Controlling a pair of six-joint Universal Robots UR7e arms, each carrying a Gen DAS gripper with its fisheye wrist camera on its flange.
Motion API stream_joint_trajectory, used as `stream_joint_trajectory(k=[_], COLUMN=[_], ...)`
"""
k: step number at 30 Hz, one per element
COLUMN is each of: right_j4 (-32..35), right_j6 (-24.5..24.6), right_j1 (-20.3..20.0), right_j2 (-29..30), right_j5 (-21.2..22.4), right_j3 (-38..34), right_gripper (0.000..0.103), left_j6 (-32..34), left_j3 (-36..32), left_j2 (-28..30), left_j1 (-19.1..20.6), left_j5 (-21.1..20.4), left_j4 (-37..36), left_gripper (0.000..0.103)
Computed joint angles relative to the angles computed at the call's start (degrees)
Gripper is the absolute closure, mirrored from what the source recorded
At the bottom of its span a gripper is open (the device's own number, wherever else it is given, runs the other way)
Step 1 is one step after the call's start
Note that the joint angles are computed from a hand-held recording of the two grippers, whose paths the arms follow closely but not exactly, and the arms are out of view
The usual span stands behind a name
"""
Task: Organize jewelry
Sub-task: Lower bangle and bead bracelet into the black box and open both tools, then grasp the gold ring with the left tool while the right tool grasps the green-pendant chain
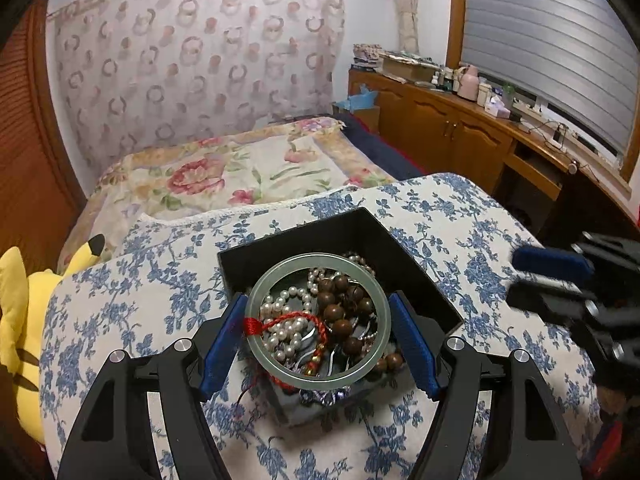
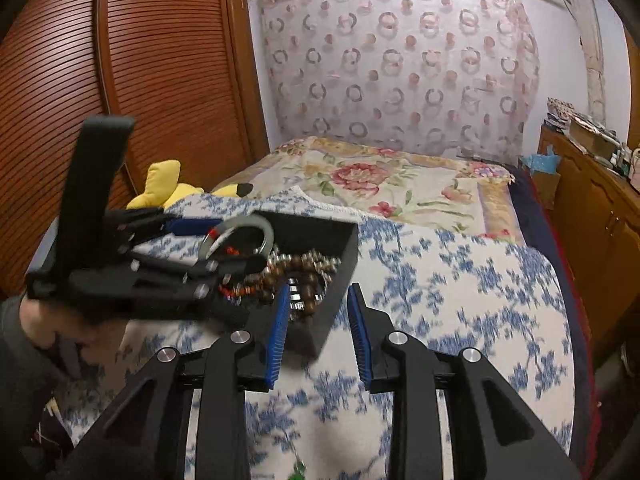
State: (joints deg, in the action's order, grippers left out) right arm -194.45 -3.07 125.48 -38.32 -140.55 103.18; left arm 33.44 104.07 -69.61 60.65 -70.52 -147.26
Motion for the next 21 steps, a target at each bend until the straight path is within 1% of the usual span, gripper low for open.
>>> stream_joint_trajectory(k=[3,9,11,15,16,21], right_j4=[0.12,2.37,3.07,5.33,6.52,9.36], right_j6=[1.69,4.27,5.47,8.75,10.54,13.01], right_j1=[0.21,0.92,1.05,1.57,1.67,2.16], right_j2=[-0.93,-1.37,-1.57,-1.87,-1.89,-1.16], right_j5=[0.24,-0.27,-0.1,0.27,0.67,0.06], right_j3=[2.7,6.38,7.5,9.87,10.67,11.16], right_gripper=[0.071,0.071,0.071,0.071,0.071,0.071], left_j6=[0.09,0.43,0.52,1.33,1.39,2.32], left_j3=[-0.32,0.61,0.98,3.31,3.67,7.52], left_j2=[1.04,0.65,0.2,-2.72,-3.35,-7.99], left_j1=[-0.21,-0.19,-0.27,-0.35,-0.27,0.19], left_j5=[1.07,1.32,1.18,0.26,0.01,-1.22], left_j4=[-0.22,-0.93,-1.09,-1.86,-1.65,-0.6], left_gripper=[0.034,0.032,0.026,0.026,0.026,0.026])
